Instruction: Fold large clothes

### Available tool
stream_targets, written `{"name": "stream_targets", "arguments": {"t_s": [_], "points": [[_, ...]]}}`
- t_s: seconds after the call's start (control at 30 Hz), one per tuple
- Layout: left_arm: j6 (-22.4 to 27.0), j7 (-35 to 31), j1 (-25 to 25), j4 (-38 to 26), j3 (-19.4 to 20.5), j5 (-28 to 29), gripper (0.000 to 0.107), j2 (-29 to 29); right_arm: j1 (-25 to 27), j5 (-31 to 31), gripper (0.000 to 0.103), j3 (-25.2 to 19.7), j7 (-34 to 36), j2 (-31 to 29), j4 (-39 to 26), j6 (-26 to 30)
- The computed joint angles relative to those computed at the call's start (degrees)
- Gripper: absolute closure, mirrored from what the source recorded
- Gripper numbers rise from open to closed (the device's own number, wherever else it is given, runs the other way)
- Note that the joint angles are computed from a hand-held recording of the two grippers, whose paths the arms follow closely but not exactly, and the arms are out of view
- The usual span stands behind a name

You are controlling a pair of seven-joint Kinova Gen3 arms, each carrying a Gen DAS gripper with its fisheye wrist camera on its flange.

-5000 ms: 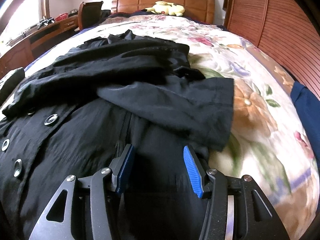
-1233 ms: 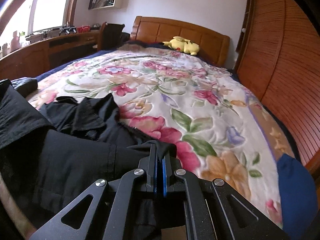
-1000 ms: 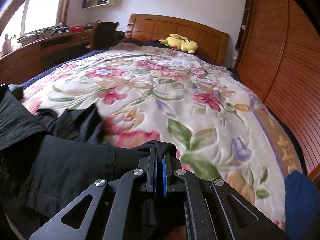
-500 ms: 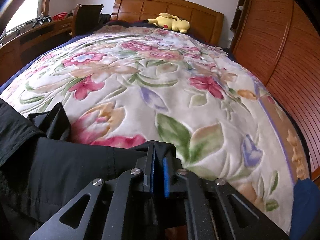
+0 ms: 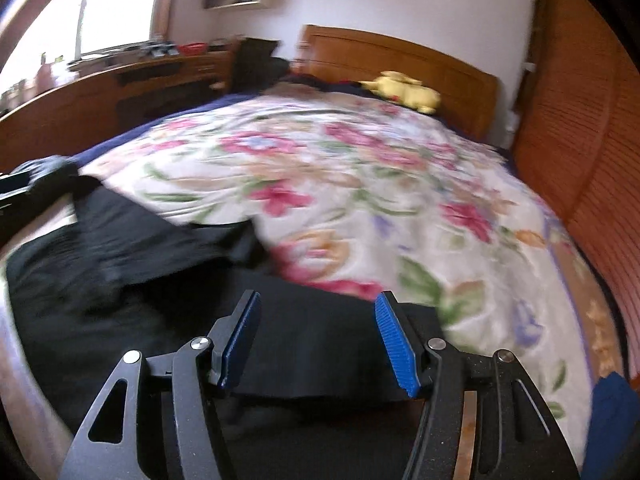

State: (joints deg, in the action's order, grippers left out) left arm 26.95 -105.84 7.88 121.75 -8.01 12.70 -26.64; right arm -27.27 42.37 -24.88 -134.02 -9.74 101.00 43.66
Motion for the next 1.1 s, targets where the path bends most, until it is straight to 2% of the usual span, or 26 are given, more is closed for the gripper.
{"name": "stream_targets", "arguments": {"t_s": [0.17, 0.33, 0.47, 0.57, 0.6, 0.63, 0.67, 0.7, 0.73, 0.87, 1.1], "points": [[2.75, 0.37, -0.18, 2.09, 0.94, -0.96, 0.03, -3.28, -4.12, -2.73, 0.042, -1.61, 3.64, 2.01, -0.91, 0.1], [2.46, 0.17, -0.09, 4.89, 0.7, -1.69, 0.03, -5.41, -8.6, -6.28, 0.042, -0.63, 9.6, 5.02, -3.04, 0.98], [2.4, -0.98, 1.82, 5.72, -1.44, -1.15, 0.03, -4.91, -13.06, -3.07, 0.042, -0.77, 9.7, 9.25, -6.74, 7.35], [1.96, -1.85, 1.9, 6.14, -1.44, -1.24, 0.03, -4.66, -15.35, -3.48, 0.043, 1.22, 10.79, 11.65, -9.95, 10.98], [1.7, -1.94, 1.67, 6.3, -1.16, -1.35, 0.03, -4.68, -16.21, -2.94, 0.049, 2.16, 10.75, 12.41, -10.95, 12.11], [1.45, -2.06, 1.64, 6.44, -1.06, -1.38, 0.03, -4.68, -16.6, -2.86, 0.069, 2.88, 11.64, 13.67, -12.68, 13.09], [1.32, -2.31, 1.97, 6.49, -1.36, -1.21, 0.03, -4.6, -16.94, -3.56, 0.085, 3.77, 13.28, 14.48, -13.83, 13.71], [1.29, -2.6, 2.41, 6.56, -1.85, -0.92, 0.03, -4.58, -17.26, -3.38, 0.093, 4.21, 14.2, 15.49, -14.97, 14.37], [1.34, -2.88, 2.79, 6.53, -2.23, -0.66, 0.03, -4.44, -18.65, -2.26, 0.097, 5.26, 14.27, 16.83, -16.4, 15.21], [1.39, -3.8, 3.06, 6.61, -2.93, -0.18, 0.03, -4.1, -22.98, 3.33, 0.1, 8.49, 12.02, 20.18, -20.96, 16.58], [1.26, -4.56, 3.12, 6.68, -3.45, 0.97, 0.03, -3.94, -29.32, 13.94, 0.1, 15.9, 3.62, 26.81, -29.69, 19.37]]}}
